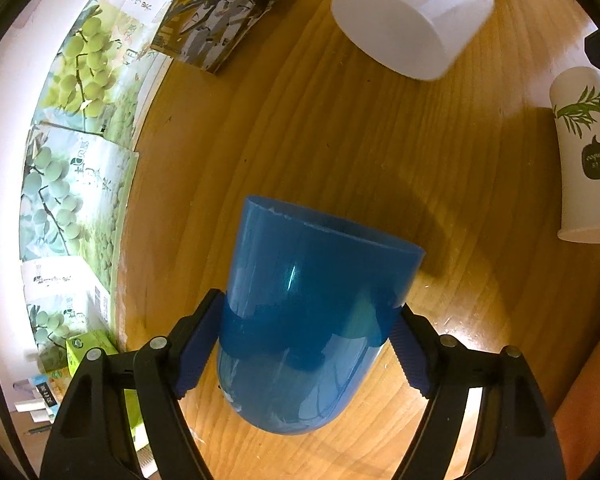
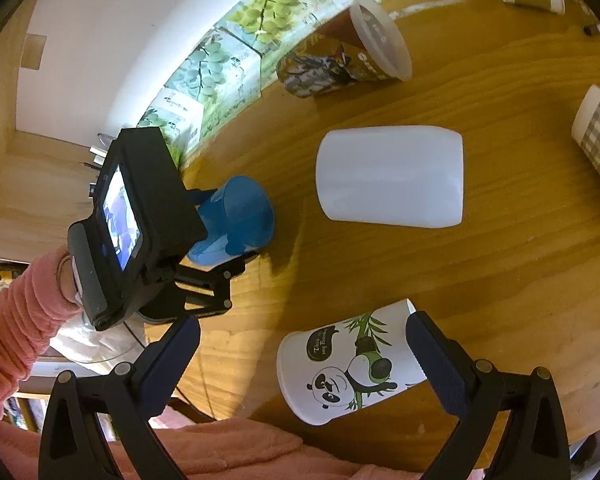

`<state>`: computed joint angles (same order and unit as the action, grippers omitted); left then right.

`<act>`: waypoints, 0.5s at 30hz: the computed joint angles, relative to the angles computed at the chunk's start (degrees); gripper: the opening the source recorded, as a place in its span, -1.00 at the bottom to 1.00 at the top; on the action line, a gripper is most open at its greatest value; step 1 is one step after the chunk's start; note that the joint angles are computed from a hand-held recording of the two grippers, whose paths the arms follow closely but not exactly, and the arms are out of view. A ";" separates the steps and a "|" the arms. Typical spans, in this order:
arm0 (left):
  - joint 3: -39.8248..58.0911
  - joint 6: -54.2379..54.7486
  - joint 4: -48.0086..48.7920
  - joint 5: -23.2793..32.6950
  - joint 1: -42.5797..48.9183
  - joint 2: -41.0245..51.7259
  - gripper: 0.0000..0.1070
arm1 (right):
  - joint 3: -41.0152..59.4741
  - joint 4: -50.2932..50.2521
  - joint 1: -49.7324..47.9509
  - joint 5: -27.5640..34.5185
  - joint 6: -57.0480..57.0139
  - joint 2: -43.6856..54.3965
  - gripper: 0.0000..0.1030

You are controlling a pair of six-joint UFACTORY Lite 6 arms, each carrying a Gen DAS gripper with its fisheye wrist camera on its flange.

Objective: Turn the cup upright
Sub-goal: 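Lift the blue cup with the left tool and rotate it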

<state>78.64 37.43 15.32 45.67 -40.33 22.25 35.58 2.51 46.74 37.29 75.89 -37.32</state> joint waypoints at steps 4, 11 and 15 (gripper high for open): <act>-1.56 -0.13 -2.24 0.43 0.59 -2.99 0.50 | 1.35 -1.54 1.07 -0.31 1.09 1.77 1.00; -1.84 0.38 -8.93 2.84 2.58 -8.51 0.49 | 4.16 -6.44 4.41 1.23 5.29 3.29 1.00; -3.14 -1.34 -12.04 3.08 3.46 -12.19 0.48 | 5.63 -9.77 6.26 3.27 7.73 2.94 1.00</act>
<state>75.50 36.09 3.28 48.75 -36.87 10.07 41.21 -7.26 53.00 40.56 83.63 -34.38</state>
